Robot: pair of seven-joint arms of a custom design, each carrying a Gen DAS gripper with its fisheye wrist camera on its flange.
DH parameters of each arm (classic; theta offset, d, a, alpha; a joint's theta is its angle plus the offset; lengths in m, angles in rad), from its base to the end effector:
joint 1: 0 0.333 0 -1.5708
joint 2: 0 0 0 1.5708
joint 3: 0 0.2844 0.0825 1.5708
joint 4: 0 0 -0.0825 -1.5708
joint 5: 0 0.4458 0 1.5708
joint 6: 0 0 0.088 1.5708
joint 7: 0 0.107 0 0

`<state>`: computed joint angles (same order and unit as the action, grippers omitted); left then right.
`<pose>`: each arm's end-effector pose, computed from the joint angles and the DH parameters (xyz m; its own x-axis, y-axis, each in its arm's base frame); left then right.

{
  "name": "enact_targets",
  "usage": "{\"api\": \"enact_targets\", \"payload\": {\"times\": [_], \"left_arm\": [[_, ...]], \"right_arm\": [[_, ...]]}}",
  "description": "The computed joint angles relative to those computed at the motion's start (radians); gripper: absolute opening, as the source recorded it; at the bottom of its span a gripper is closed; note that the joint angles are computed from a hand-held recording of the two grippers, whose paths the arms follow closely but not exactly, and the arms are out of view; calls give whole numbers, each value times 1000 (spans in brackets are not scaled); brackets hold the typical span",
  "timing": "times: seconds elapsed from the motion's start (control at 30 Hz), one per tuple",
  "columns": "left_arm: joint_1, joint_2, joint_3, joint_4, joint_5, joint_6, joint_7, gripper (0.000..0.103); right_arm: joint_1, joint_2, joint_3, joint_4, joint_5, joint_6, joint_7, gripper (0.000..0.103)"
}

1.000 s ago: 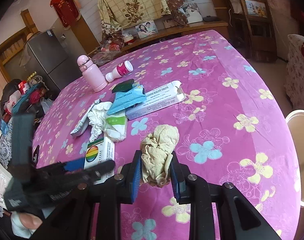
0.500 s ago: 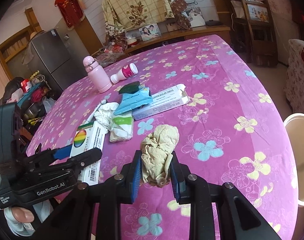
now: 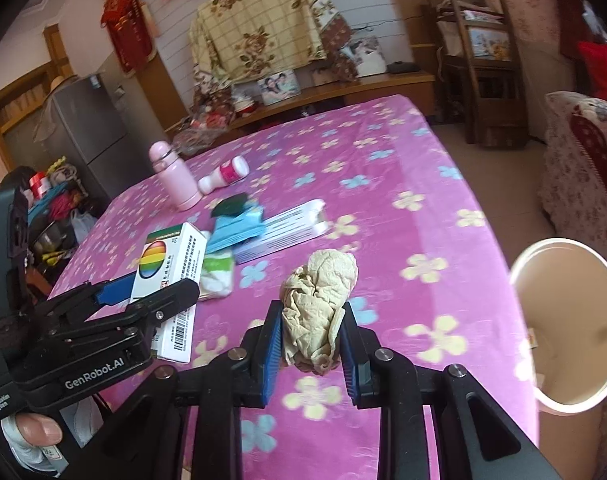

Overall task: Collect trash
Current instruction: 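Carry box and paper over the white bucket and open both tools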

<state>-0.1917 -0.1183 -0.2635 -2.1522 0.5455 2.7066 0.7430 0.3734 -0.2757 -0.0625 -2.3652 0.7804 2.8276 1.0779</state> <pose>0.5458 -0.2905 0.4633 -0.0676 -0.9973 0.0281 -0.7229 0.0295 -0.6903 0.5442 0.1368 0.4462 0.2678 -0.8981 -0.3490 -0.7445 0.0370 -0.6666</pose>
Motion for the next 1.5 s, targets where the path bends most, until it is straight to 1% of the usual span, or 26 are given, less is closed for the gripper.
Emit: {"api": "enact_targets", "payload": {"times": [0.13,0.3,0.73,0.97,1.1,1.27,1.4,1.5], "left_arm": [[-19,47,-10,53,14,1,7,64],[-63,121,-10,134,24,-4,28,64],[-201,336,24,382,-7,-54,136,64],[-252,441,40,503,-69,-78,208,64],[-274,501,45,573,-106,-89,253,64],[-286,561,47,643,-168,-103,307,64],[-289,613,41,701,-223,-113,358,64],[-302,646,50,741,-242,-119,374,64]], "right_arm": [[-32,-27,-9,-28,-35,15,32,29],[-70,-54,-35,-60,-82,18,80,29],[-165,-85,-86,-109,-194,2,164,29],[-208,-68,-111,-109,-210,-8,177,29],[-228,-47,-117,-100,-207,-13,180,29],[-254,-15,-120,-86,-196,-24,182,29],[-280,18,-110,-70,-196,-26,206,29],[-292,46,-108,-53,-185,-32,214,29]]}}
